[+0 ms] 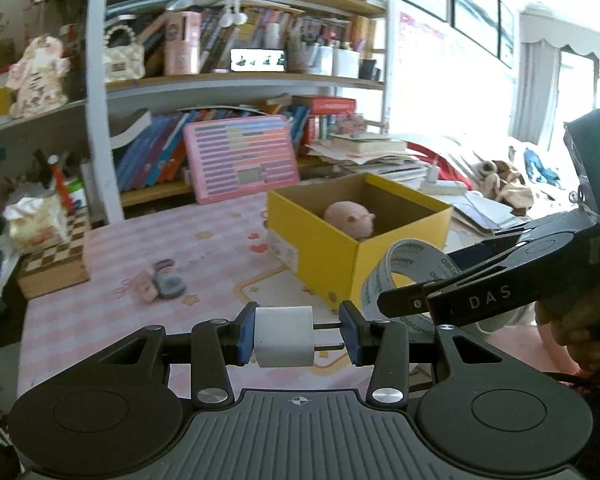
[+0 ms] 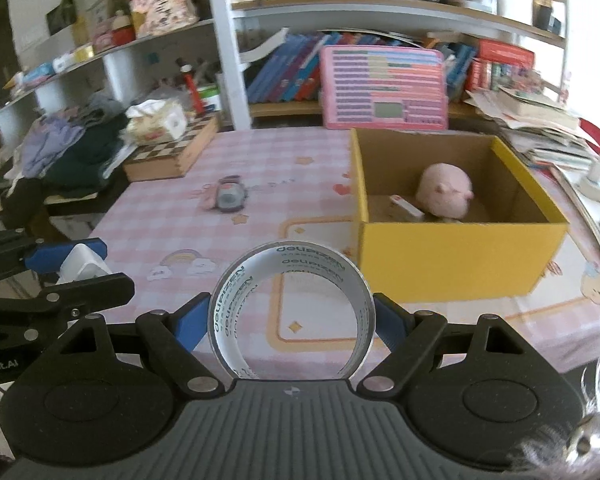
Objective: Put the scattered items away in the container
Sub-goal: 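Carry the plug and tape roll over the yellow box with both tools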
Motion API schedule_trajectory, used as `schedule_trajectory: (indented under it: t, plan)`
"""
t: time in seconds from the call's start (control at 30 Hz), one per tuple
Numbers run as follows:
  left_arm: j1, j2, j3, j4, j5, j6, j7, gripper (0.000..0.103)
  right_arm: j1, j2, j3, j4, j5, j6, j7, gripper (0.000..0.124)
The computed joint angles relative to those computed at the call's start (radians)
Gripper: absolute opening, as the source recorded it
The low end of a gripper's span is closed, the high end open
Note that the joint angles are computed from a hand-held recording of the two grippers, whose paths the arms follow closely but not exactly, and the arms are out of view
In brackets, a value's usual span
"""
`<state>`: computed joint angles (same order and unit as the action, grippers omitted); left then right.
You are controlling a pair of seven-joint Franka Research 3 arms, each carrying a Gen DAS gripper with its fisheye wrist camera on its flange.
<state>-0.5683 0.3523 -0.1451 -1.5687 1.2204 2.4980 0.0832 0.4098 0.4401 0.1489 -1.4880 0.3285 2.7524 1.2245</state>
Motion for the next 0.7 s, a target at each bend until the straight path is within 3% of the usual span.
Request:
schedule_trajectory:
  t: [0.4,0.7]
  plan:
    - [-0.022,0.101,0.021,0.128,-0.065,0.072,0.108,0.042,-0.019,-0.051,-0.037,-0.074,-0.030,0.012,0.070,0.083]
    - [-0.061,0.244,0.062,0.333,-0.192,0.098,0.274,0.042,-0.058,-0.045,-0.049,-0.064,-0.031,-0.005,0.080,0.083]
